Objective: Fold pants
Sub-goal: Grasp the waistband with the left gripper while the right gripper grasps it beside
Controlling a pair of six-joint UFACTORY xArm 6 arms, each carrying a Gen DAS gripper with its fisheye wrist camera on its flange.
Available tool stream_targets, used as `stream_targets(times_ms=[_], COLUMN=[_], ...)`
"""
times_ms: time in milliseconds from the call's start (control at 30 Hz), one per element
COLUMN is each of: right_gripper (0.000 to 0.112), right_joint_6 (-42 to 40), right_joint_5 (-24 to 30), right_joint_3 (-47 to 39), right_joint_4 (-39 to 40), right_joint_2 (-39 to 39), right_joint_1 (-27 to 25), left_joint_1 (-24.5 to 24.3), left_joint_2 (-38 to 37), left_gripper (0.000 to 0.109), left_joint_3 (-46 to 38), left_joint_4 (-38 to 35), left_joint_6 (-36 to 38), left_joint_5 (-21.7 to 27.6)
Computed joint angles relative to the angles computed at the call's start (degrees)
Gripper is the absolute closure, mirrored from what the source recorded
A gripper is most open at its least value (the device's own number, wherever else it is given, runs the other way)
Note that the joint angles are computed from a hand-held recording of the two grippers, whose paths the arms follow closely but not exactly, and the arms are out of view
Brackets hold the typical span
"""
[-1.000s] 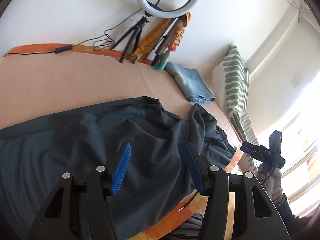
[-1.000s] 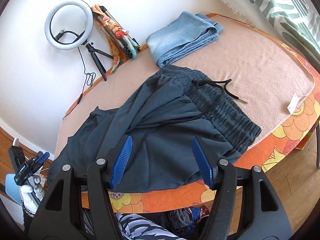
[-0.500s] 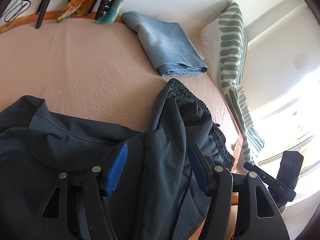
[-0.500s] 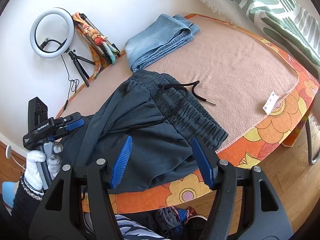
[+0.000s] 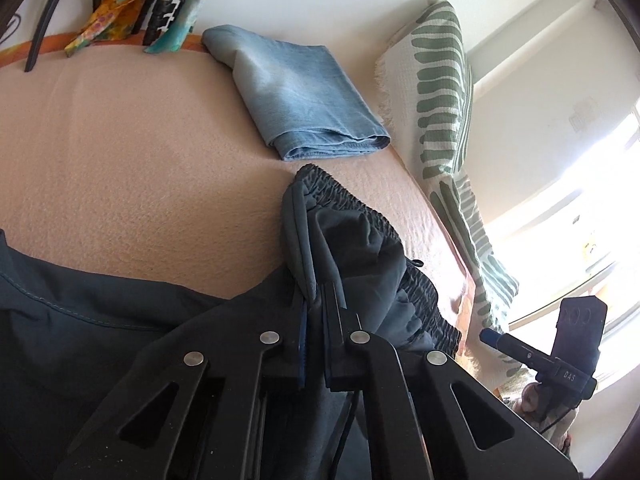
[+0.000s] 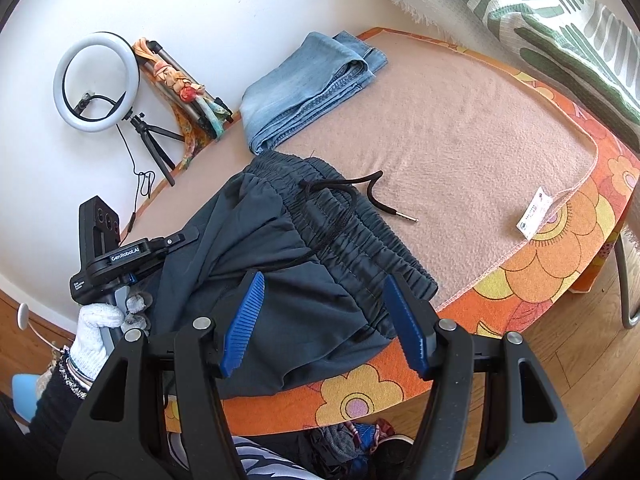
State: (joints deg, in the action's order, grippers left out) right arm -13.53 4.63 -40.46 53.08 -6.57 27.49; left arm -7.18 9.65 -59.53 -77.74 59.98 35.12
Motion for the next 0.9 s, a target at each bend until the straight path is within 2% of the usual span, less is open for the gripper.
stream_targets(times_ms=[100, 233, 333, 500, 633, 800, 900], right_gripper=[0.047, 0.047, 0.047, 0.047, 0.047, 0.047, 0.047], right_joint_6=[-1.7, -7.0, -7.6, -3.3, -0.3, 11.9, 18.0], right_joint_5=[0.5, 1.9, 3.5, 8.9, 19.7, 34.4, 39.1], right_joint_3=[-0.9, -3.6, -6.4, -15.6, -28.7, -46.3, -53.2], right_joint_4=[1.8, 8.4, 8.1, -0.9, -9.2, -22.8, -32.5], right_joint_2=[0.3, 1.0, 2.3, 8.2, 17.0, 29.9, 35.2], right_joint_1=[-0.4, -0.8, -1.4, -2.9, -3.7, -3.0, -1.6], left_joint_1=[-1.5, -4.2, -6.9, -11.0, -12.4, -12.9, -13.6], left_joint_2=[-3.1, -6.9, -9.2, -11.3, -11.5, -11.4, -11.6], left_gripper=[0.105, 0.105, 0.105, 0.105, 0.105, 0.105, 0.105], left_joint_3=[2.0, 5.0, 7.7, 12.1, 13.9, 14.7, 15.0], left_joint_4=[-0.5, -0.6, -0.5, -2.7, -6.6, -9.3, -10.1], left_joint_6=[2.9, 6.3, 9.1, 13.5, 16.3, 17.9, 18.6], left_joint_5=[0.1, 0.2, -1.1, -5.0, -6.6, -7.3, -8.0])
